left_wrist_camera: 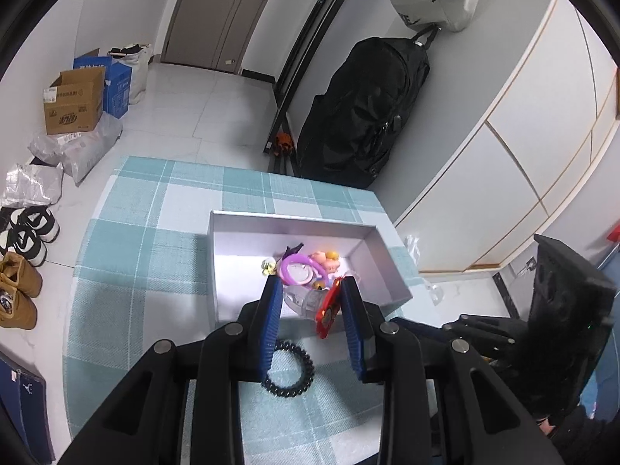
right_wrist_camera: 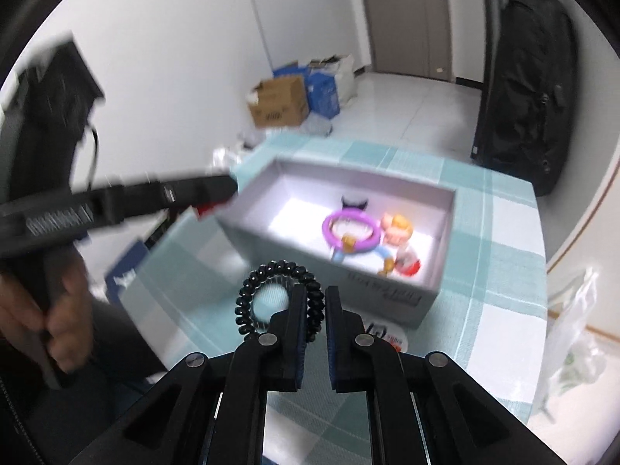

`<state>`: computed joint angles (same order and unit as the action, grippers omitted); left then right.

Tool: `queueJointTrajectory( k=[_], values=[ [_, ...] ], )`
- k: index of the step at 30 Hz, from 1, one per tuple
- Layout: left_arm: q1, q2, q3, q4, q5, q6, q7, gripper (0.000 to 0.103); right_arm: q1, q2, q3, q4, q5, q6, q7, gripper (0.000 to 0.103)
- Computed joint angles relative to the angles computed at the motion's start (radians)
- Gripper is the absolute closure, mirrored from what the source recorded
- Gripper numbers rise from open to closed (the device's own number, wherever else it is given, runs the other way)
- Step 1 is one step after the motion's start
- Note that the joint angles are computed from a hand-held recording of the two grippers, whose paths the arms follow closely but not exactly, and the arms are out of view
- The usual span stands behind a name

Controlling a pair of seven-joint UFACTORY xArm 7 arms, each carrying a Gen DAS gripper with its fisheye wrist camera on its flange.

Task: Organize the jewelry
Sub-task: 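Carry the red charm and coil bracelet into the box and open both grippers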

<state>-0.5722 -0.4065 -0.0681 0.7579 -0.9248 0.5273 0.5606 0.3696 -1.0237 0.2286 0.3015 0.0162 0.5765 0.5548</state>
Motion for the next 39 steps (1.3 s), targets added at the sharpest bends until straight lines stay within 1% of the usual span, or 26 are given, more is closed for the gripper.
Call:
queueJointTrajectory(
  k=[2,4,7,10,12,15,21,24,30,39],
  values=[
    [-0.004,0.009,-0.002,0.012,-0.005,-0.011,0.008,0.078,-0.006,-0.016,-0.029,-0.006,0.008,-0.030,-0.007,0.095],
    [-0.009,0.021,0.000,0.025,-0.019,-0.021,0.019,0.078,-0.021,-0.048,-0.029,-0.014,0.006,-0.050,-0.002,0.095],
    [-0.008,0.043,-0.002,0.044,-0.034,-0.028,0.021,0.078,-0.049,-0.025,-0.081,-0.005,0.010,-0.096,-0.036,0.095],
    [-0.004,0.066,-0.012,0.054,-0.046,-0.047,0.037,0.078,-0.073,-0.013,-0.078,-0.001,0.014,-0.145,-0.043,0.095],
    [0.010,0.097,-0.020,0.076,-0.020,-0.026,0.002,0.078,-0.088,0.004,-0.084,0.000,0.015,-0.169,-0.050,0.095],
    [0.022,0.123,-0.029,0.098,-0.019,-0.014,-0.004,0.078,-0.098,0.028,-0.108,-0.003,0.029,-0.204,-0.061,0.095],
    [0.039,0.168,-0.049,0.142,-0.015,-0.005,-0.014,0.078,-0.114,0.035,-0.128,-0.020,0.043,-0.256,-0.080,0.095],
    [0.046,0.181,-0.059,0.151,-0.010,0.000,-0.025,0.078,-0.116,0.045,-0.156,-0.022,0.061,-0.271,-0.090,0.095],
    [0.056,0.199,-0.077,0.162,0.027,-0.001,-0.053,0.078,-0.131,0.048,-0.172,-0.022,0.071,-0.280,-0.115,0.095],
    [0.064,0.242,-0.101,0.188,0.090,0.002,-0.105,0.078,-0.126,0.106,-0.199,-0.026,0.100,-0.302,-0.148,0.095]
  ],
)
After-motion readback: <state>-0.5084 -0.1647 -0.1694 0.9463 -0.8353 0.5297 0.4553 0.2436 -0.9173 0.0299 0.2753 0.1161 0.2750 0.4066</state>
